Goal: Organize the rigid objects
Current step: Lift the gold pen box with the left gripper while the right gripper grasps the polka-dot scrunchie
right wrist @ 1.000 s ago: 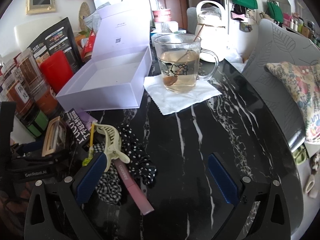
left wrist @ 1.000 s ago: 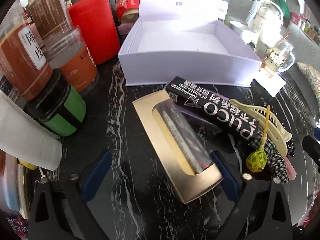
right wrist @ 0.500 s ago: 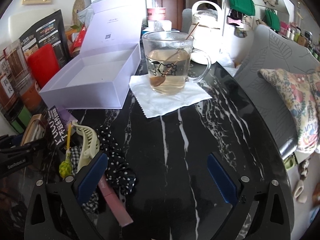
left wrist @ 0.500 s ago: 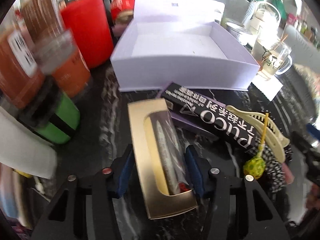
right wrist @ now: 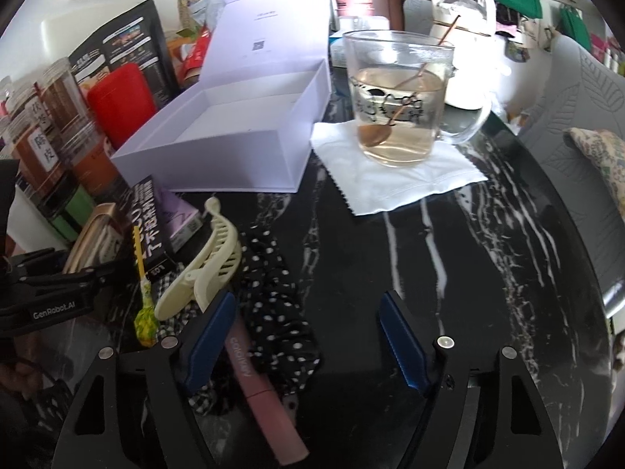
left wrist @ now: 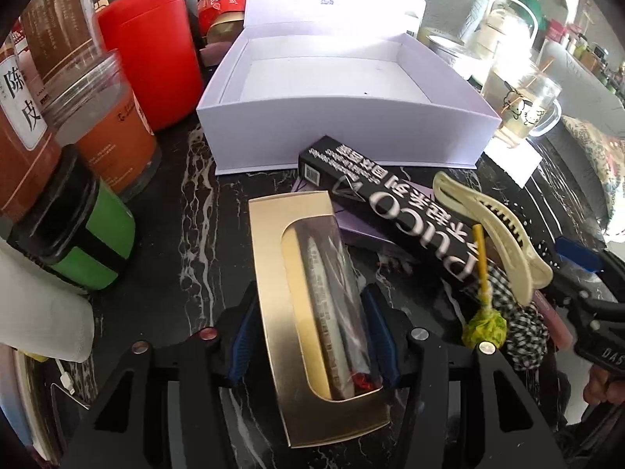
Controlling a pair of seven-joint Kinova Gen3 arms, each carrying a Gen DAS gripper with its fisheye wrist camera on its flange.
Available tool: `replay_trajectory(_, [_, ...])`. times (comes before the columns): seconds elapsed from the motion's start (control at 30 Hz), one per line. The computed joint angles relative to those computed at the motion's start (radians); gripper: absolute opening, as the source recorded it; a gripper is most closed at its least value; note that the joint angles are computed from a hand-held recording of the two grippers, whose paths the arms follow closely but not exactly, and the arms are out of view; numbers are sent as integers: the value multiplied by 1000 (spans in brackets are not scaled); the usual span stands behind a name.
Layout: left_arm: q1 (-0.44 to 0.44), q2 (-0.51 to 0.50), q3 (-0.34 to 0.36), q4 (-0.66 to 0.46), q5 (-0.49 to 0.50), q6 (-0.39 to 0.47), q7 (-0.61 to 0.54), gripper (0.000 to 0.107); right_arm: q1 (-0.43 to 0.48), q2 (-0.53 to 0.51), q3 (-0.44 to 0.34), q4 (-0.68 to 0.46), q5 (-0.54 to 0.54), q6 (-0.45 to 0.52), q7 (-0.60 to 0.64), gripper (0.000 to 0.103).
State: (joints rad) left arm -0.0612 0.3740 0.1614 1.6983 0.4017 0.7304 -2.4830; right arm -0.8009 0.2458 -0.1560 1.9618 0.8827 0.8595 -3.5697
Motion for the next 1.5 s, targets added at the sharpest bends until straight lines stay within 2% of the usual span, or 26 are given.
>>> replay_trajectory(0.1, [-12,-5,8,16,21,-15,-21,52,-7,10,4,-1,27,-23,-13,68])
replay_trajectory(0.23, [-23,-19,10,40,40,-29,-41,39,-6,-7,9,33,82,-104,-72,39])
replay_trajectory(0.37, [-42,-23,6,38,49,5,-81,38,-34,6,-3,13,94,-37,-86,25])
replay_trajectory(0.4, [-47,-24,5,39,53,10,-92,38,-33,7,-6,6,82,-25,-78,17])
replay_trajectory(0.53, [-59,-27,-4,35,66,42,-113,38,-37,-4,-11,22,72,-21,-115,15])
replay_trajectory(0.7, [-72,-37,-16,39,83,85,-134,38,-63,-11,-33,10,42,53,-111,15])
replay_trajectory(1.07, [-91,-83,-42,95,121,116,-214,38,-141,-3,-78,-25,-44,214,-148,15])
replay_trajectory(1.2, [-95,-98,-52,115,132,112,-238,38,-154,10,-79,-44,-65,246,-144,18])
replay_trajectory(1.33, [-93,-101,-60,119,134,113,-242,38,-152,33,-69,-64,-86,269,-123,28])
replay_trajectory(1.5, [-98,-103,-66,120,137,120,-244,38,-156,51,-55,-76,-90,278,-105,29])
